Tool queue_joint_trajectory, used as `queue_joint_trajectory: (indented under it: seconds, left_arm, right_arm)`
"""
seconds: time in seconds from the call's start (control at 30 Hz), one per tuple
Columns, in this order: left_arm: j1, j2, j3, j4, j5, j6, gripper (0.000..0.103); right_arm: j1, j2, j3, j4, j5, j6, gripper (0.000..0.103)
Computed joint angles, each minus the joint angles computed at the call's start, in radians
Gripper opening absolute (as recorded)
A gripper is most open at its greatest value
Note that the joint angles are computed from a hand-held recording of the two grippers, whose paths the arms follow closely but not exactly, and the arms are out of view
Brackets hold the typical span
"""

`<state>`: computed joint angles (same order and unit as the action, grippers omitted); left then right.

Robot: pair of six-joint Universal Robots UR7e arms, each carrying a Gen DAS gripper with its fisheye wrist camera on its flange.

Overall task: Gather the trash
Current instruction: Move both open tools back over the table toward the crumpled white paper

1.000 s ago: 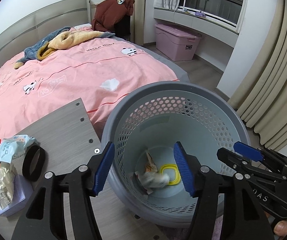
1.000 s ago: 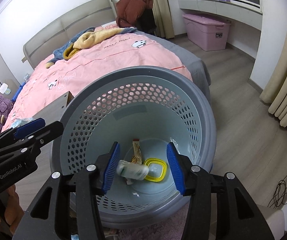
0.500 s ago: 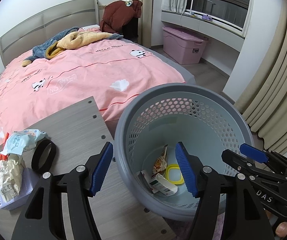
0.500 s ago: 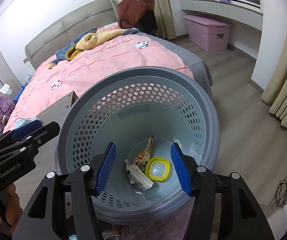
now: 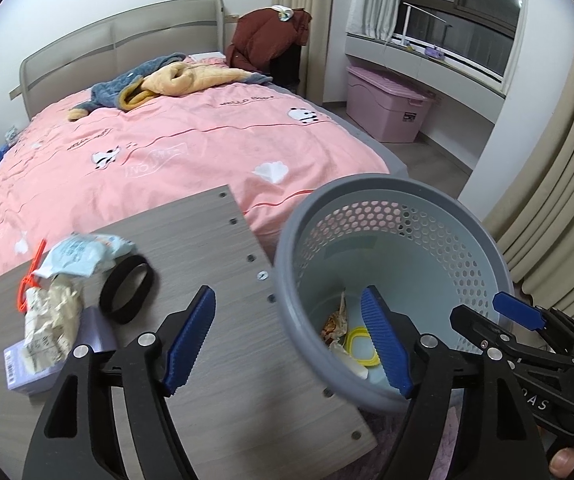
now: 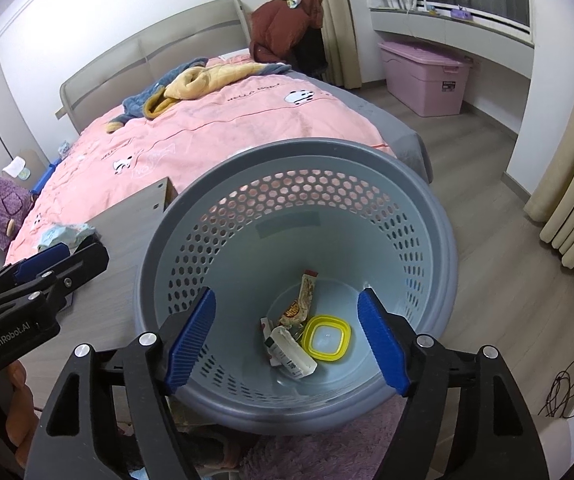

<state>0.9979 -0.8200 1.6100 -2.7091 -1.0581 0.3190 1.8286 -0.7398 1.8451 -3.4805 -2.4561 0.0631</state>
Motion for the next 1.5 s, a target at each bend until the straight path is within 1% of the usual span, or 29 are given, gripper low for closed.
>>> queue_joint_trajectory:
  seconds: [0.13,0.27,0.37,0.6,0.7,0.83,0.97,1.13,1.2,1.3,1.4,1.5]
  left_arm:
    - [0.009,-0.035,0.021,-0.017,0.006,-0.001,0.072]
    - [0.020,-0.075,0.052,-0.061,0.015,0.006,0.073]
    - [0.031,-0.106,0.074,-0.094,0.036,0.012,0.073]
    - [0.071,-0.173,0.099,-0.141,0.095,0.024,0.073]
    - [0.097,-0.200,0.093,-0.127,0.108,0.006,0.073]
    - [0.128,-0.227,0.092,-0.149,0.155,0.001,0.073]
    - [0.164,-0.250,0.083,-0.158,0.176,-0.011,0.073]
    - [0.192,-0.253,0.062,-0.195,0.204,0.005,0.073]
    - [0.199,-0.247,0.052,-0.216,0.224,0.022,0.073]
    - [0.212,-0.243,0.034,-0.210,0.224,0.018,0.073]
    - [0.222,-0.241,0.026,-0.215,0.222,0.021,0.073]
    - [0.229,-0.240,0.024,-0.220,0.221,0.027,0.073]
  right_arm:
    - [0.019,0.021,-0.017,-0.001,-0.002,-0.016,0.079]
    - [0.039,0.048,-0.046,0.000,0.002,-0.046,0.081]
    - [0.055,0.070,-0.072,0.017,0.006,-0.064,0.082]
    - [0.087,0.125,-0.145,0.061,0.050,-0.099,0.085]
    - [0.106,0.160,-0.195,0.086,0.070,-0.126,0.085]
    - [0.127,0.210,-0.274,0.120,0.108,-0.160,0.086]
    - [0.142,0.259,-0.354,0.161,0.136,-0.190,0.087]
    - [0.153,0.321,-0.469,0.242,0.178,-0.215,0.087]
    - [0.156,0.350,-0.520,0.275,0.182,-0.229,0.087]
    - [0.161,0.406,-0.618,0.343,0.187,-0.251,0.087]
    - [0.165,0.453,-0.698,0.385,0.181,-0.270,0.087]
    - [0.166,0.505,-0.790,0.446,0.165,-0.289,0.082]
